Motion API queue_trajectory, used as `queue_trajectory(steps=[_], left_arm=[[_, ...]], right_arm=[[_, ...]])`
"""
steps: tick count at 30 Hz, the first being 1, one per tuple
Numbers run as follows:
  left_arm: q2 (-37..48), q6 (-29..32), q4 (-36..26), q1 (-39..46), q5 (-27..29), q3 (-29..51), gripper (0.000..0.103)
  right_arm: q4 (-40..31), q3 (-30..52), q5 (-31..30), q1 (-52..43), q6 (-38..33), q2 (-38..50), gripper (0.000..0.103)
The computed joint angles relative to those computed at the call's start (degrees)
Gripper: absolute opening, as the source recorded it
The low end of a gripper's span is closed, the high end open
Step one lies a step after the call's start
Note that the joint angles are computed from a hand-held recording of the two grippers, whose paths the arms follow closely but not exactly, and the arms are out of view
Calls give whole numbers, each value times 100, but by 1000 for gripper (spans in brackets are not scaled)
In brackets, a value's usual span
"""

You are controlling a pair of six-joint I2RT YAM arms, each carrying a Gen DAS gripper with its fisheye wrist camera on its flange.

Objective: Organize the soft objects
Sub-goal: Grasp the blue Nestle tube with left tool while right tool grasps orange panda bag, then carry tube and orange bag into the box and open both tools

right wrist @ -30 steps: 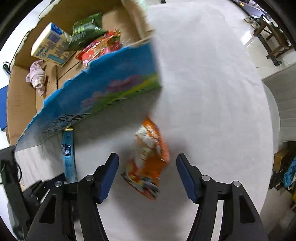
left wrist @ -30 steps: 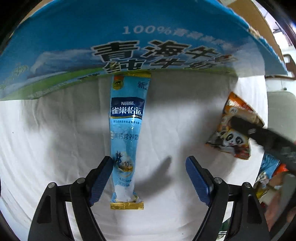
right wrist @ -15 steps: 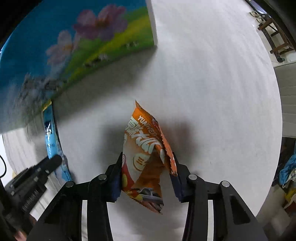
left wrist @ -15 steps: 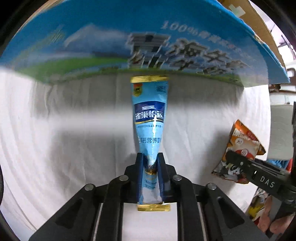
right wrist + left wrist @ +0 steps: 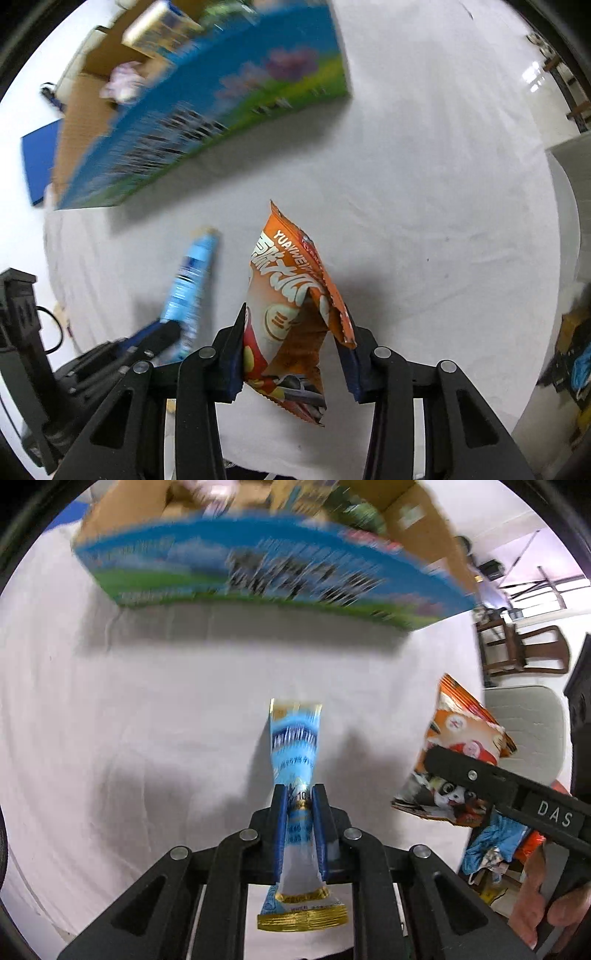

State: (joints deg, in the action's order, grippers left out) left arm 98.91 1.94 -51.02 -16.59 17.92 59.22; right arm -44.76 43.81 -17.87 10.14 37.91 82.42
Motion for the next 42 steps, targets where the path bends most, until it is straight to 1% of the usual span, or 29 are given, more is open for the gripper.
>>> queue_trajectory(steps=[1, 2, 3, 4, 5, 6, 7, 8, 9, 11, 12, 13, 14, 15, 17, 19, 21, 22, 23, 24, 26, 28, 29, 30, 32, 35, 37, 40, 42], left_arm=[[-179, -23, -91, -44, 36, 80, 11], [-236, 5, -218, -23, 64, 280, 10], [-285, 58, -283, -12, 101, 376, 10], [-285, 62, -349, 3, 98, 598, 10], [-78, 154, -433, 110, 116, 972, 10], [-104, 185, -482, 91, 104, 1079, 9], [-64, 256, -604, 211, 124, 1298, 9], [-17, 283, -627, 216, 146, 1384, 9], [88, 246, -502, 151, 87, 1403, 9], [114, 326, -344, 39, -83, 1244, 10], [251, 436, -475, 12, -136, 1340, 11], [346, 449, -509, 2, -209, 1295, 14], [386, 566, -460, 77, -284, 1090, 20], [548, 625, -376, 70, -364, 956, 22], [987, 582, -245, 5, -589, 735, 22], [1393, 528, -95, -29, -639, 561, 22], [1664, 460, 82, -152, -811, 408, 23], [1807, 460, 159, -233, -873, 351, 27], [1878, 469, 221, -296, -926, 300, 39], [1941, 429, 310, -374, -1048, 241, 48], [1856, 363, 570, -529, -1215, 45, 48], [1758, 346, 752, -764, -1494, -88, 47], [1681, 337, 854, -848, -1613, -174, 39], [1578, 343, 970, -913, -1724, -271, 22], [1452, 361, 990, -876, -1574, -336, 15], [1309, 319, 860, -685, -1344, -271, 13], [1076, 254, 651, -536, -1063, -208, 13], [730, 227, 290, -357, -744, 112, 13], [503, 213, -36, -241, -508, 461, 13]], right_arm=[[-188, 141, 15, -35, -81, -118, 44], [-444, 304, 38, -205, -322, -249, 44], [-649, 641, 103, -164, -334, -219, 44], [-892, 953, 120, -247, -470, -217, 44], [-1015, 1181, 146, -279, -520, -208, 44], [-1121, 1378, 189, -293, -555, -209, 44], [-1482, 1598, 157, -565, -840, -330, 44], [-1612, 1704, 121, -786, -1060, -343, 44], [-1685, 1817, 94, -900, -1172, -303, 44], [-1711, 1944, 116, -938, -1202, -205, 44], [-1708, 1996, 92, -957, -1206, -134, 44], [-1695, 1948, 23, -1068, -1316, -108, 44], [-1655, 1910, 14, -1049, -1287, -89, 44], [-1605, 1864, 46, -993, -1247, -56, 44], [-1683, 1622, 19, -1175, -1451, -235, 44], [-1479, 1283, 33, -1120, -1402, -245, 44], [-1232, 994, 91, -1012, -1290, -171, 44], [-1111, 861, 97, -983, -1255, -138, 44], [-1025, 748, 72, -976, -1226, -101, 44], [-948, 627, 48, -986, -1207, -73, 44], [-863, 509, 92, -975, -1193, -33, 44], [-749, 395, 89, -973, -1154, 29, 44], [-712, 366, 95, -963, -1133, 56, 44], [-668, 337, 110, -942, -1102, 78, 44], [-620, 319, 112, -904, -1049, 101, 44], [-629, 395, 92, -829, -985, 90, 44], [-755, 530, 60, -821, -985, 21, 44], [-926, 804, 29, -793, -996, -54, 44], [-1040, 1054, -31, -789, -996, -82, 44]])
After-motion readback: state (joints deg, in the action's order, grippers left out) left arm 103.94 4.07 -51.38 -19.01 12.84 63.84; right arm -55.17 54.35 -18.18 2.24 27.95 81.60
